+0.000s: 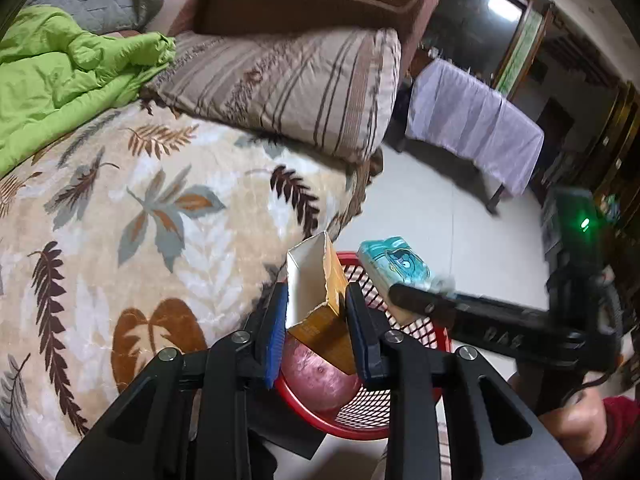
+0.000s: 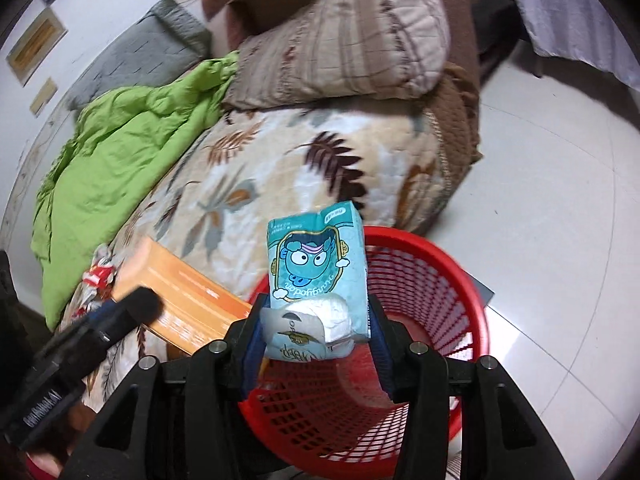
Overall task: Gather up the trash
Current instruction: 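Carry both items to the red basket and open both grippers to drop them, then swing both tools back over the trash pile on the bed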
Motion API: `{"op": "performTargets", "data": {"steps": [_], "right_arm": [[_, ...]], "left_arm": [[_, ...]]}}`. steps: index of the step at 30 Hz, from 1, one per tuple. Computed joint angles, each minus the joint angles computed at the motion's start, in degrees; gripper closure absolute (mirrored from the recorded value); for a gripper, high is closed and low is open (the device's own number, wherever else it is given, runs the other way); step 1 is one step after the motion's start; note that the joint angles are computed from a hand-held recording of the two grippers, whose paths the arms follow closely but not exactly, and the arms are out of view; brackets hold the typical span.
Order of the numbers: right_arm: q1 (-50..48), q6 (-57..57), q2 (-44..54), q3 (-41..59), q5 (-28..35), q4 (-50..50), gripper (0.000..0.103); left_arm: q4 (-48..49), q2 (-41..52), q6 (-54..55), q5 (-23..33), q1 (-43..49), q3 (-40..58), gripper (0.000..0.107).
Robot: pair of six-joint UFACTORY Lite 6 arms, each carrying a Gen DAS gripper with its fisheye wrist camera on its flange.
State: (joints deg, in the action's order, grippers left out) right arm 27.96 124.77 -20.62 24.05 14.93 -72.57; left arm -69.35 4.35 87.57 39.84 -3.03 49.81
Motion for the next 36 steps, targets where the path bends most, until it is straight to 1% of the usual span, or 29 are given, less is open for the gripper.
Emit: {"op": "performTargets", "data": {"steps": [1,2,4,7,8,11,12,13,14,16,19,23,27,29,32,34,35,36], "right_arm": [[-0.4,-0.5,-0.3,-0.6,0.0,0.4,0.050],[-0.8,-0.4,-0.7,-1.3,-0.1,0.1,0.050],[-1.4,0.3,-0.5,-2.1,-0.9,-0.5,0.049],[-1.4,5.5,-0.4,-3.0,-1.9,-5.1,0.049],[-0.7,5.5,-0.3,-2.7,-1.2,-5.1,0.049],[1.7,3.6,0.0,-1.2,1.4,-2.9,0.049],[2.6,0.3,1.0,0.2,3.3,0.3,0.048],[3.5,-2.6,1.8,1.6,5.3,3.2,0.046],[3.8,-3.9,2.4,2.3,6.1,4.7,0.037],[3.5,-4.0,1.9,2.4,5.6,5.6,0.033],[5.5,-5.8,3.5,4.6,7.3,7.3,0.032],[8.9,-6.9,8.6,10.4,8.6,7.2,0.032],[14.6,-12.4,18.2,21.8,12.6,8.9,0.029],[17.6,-17.6,23.7,29.1,15.2,10.9,0.022],[23.0,-25.8,33.4,43.0,21.0,13.3,0.016],[26.1,-31.6,39.4,52.1,25.5,14.8,0.014],[27.6,-35.3,42.9,57.7,26.9,15.8,0.014],[28.5,-38.3,45.3,61.8,26.7,16.8,0.013]], "left_arm": [[0.0,0.5,0.0,0.2,-0.1,0.0,0.077],[0.0,1.4,-0.2,0.3,0.0,0.5,0.070],[-0.4,1.4,-0.3,0.4,0.6,0.3,0.061],[-1.2,0.3,1.0,0.5,1.5,-0.4,0.060],[-1.4,-0.7,1.4,0.7,2.4,-0.9,0.060],[-0.6,-0.9,0.4,2.6,4.8,0.4,0.060],[-0.2,-1.2,0.0,3.5,6.1,0.8,0.060],[0.2,-1.3,-0.3,4.4,7.3,1.3,0.060],[0.4,-1.3,-0.5,4.8,8.2,1.8,0.060],[0.6,-1.8,-0.7,5.9,10.5,2.3,0.059],[1.7,-1.6,-1.2,8.4,14.3,3.9,0.059],[1.9,-2.4,0.5,10.9,20.6,4.6,0.059],[1.8,-1.6,2.4,13.8,28.6,7.4,0.059],[2.3,0.8,2.3,16.1,33.8,11.0,0.059],[2.9,4.8,2.0,17.6,40.6,16.8,0.058],[3.3,8.2,1.0,19.0,45.0,21.4,0.058],[3.8,10.4,0.0,19.6,47.3,24.4,0.058],[4.1,12.2,-0.5,20.1,49.2,26.7,0.058]]}}
